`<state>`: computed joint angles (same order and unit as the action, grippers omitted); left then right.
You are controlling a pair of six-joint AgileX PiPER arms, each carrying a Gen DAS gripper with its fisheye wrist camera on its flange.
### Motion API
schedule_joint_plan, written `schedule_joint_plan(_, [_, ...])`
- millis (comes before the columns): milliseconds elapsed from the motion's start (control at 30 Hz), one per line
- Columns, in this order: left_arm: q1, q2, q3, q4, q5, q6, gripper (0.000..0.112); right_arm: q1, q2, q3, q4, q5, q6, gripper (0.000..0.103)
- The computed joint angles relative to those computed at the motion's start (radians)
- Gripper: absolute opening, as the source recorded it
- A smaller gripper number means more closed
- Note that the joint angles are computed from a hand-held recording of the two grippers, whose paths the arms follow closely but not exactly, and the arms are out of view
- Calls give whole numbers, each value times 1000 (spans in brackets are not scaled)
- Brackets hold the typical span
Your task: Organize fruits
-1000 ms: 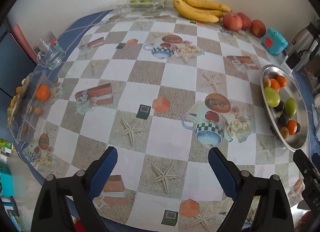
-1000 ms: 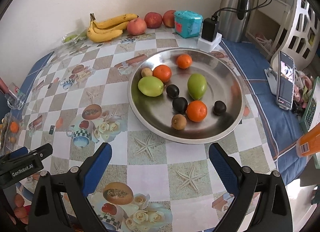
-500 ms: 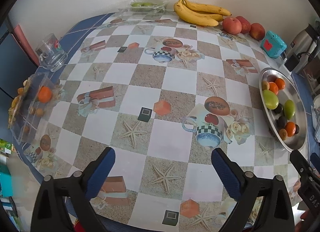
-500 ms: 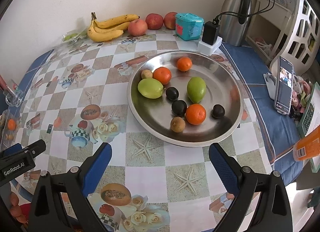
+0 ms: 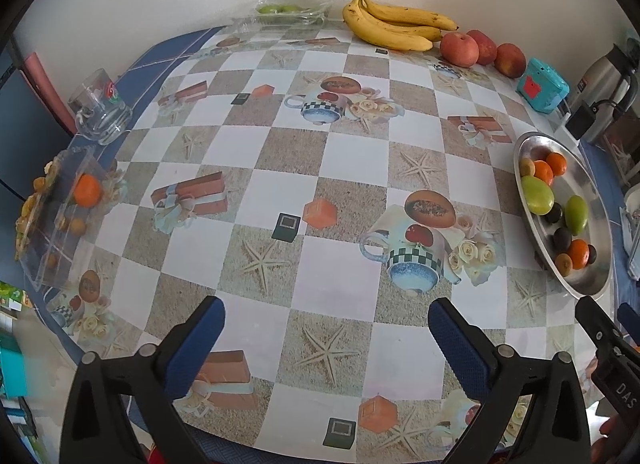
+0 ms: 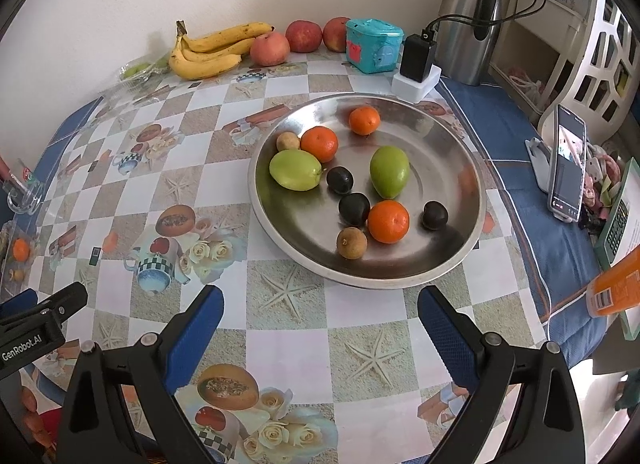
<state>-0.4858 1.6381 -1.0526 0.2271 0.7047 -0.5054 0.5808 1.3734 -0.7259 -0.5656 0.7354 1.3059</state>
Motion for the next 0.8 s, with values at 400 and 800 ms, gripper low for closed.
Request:
schedule_joint_plan(400, [-1,-4,2,5,-1,-4,103,0,4,2,3,-5,-5,98])
schedule_joint_plan(800, [-2,-1,1,7,6,-15,103,0,7,5,3,-13,-2,98])
